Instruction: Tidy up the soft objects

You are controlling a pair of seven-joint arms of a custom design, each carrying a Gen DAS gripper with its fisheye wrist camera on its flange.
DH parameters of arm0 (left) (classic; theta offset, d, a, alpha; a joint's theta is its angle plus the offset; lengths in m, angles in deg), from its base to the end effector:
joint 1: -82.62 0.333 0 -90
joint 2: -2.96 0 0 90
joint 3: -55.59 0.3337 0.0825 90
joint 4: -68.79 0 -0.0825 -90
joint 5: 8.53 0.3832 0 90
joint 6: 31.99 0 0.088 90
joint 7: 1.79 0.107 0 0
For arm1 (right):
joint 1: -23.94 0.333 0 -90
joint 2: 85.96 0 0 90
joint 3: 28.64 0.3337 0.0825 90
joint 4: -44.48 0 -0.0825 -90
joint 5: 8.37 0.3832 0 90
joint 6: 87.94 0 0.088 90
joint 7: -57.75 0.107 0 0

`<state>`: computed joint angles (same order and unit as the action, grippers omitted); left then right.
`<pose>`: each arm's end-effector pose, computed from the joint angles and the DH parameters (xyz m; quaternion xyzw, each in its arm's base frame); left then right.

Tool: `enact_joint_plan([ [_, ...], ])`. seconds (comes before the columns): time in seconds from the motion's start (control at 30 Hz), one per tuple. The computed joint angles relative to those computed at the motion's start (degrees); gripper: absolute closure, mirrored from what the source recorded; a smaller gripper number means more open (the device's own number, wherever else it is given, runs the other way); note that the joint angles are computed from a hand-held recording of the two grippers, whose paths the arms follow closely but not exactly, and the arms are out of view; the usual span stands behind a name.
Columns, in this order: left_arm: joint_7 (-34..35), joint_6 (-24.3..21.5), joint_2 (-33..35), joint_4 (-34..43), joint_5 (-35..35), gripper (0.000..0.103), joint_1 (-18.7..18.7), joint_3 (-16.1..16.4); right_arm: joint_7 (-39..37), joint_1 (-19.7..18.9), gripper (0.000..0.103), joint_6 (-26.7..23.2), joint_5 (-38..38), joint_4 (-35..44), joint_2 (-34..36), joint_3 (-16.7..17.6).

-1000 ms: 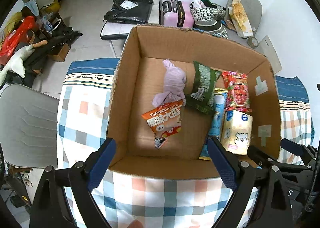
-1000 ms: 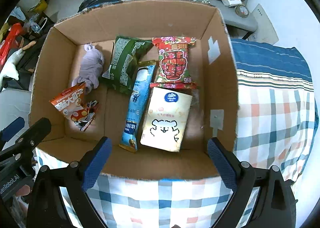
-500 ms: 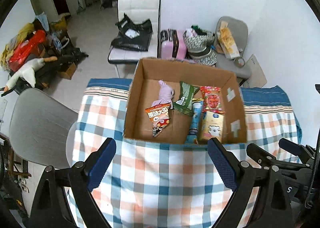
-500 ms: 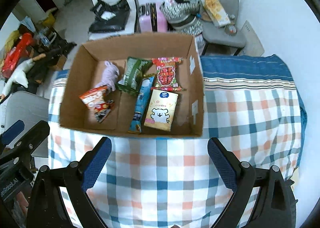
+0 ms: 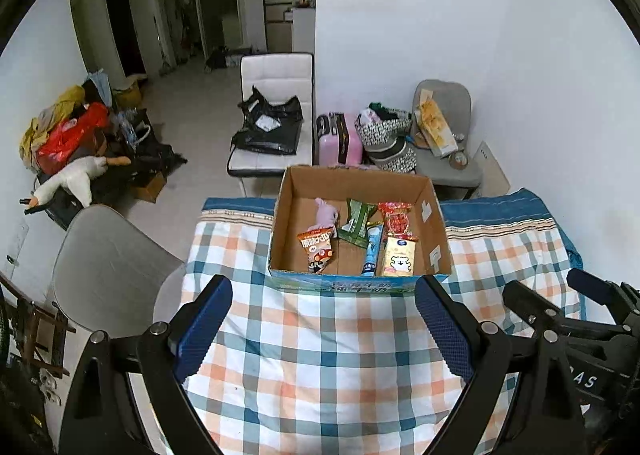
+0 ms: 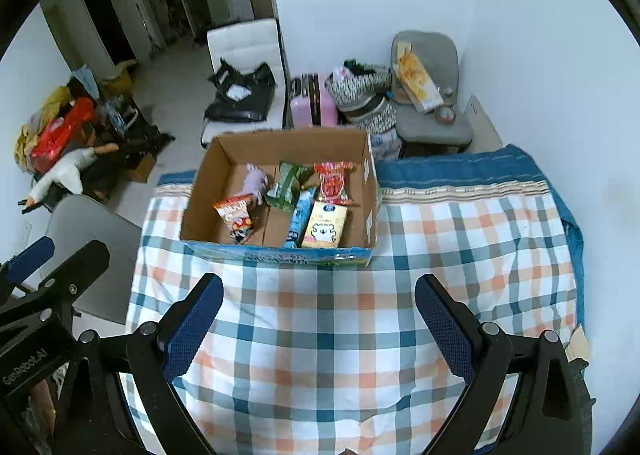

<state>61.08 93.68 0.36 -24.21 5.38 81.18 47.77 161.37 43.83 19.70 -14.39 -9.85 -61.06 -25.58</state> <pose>0.5782 -0.0879 0.7142 -0.7419 0.5878 -0.2149 0.2409 0.6562 0.2565 0.7019 -0.7370 0.6284 -0.1479 0.2001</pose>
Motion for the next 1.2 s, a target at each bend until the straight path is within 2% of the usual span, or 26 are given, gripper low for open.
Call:
enact_joint_plan([
  [0.1,-0.2,-0.2,-1.9,-0.7,-0.5,0.009,0.0,-0.1,0.5,0.0,0.005,2.4,-0.3,-4.2,-4.1,0.1],
  [0.47,-1.4,-0.8,-6.1,-3.2,0.5,0.009,0.8,-1.5,0.9,-0.3,0.004,4.2,-0.2,-10.1,-11.6,1.0],
  [1.2,-0.1,-1.3,-6.9,-3.4,0.5,0.009,0.8,-2.3,1.9,-0.9,0.004,5.9,-1.0,-14.8,-15.8,1.4],
])
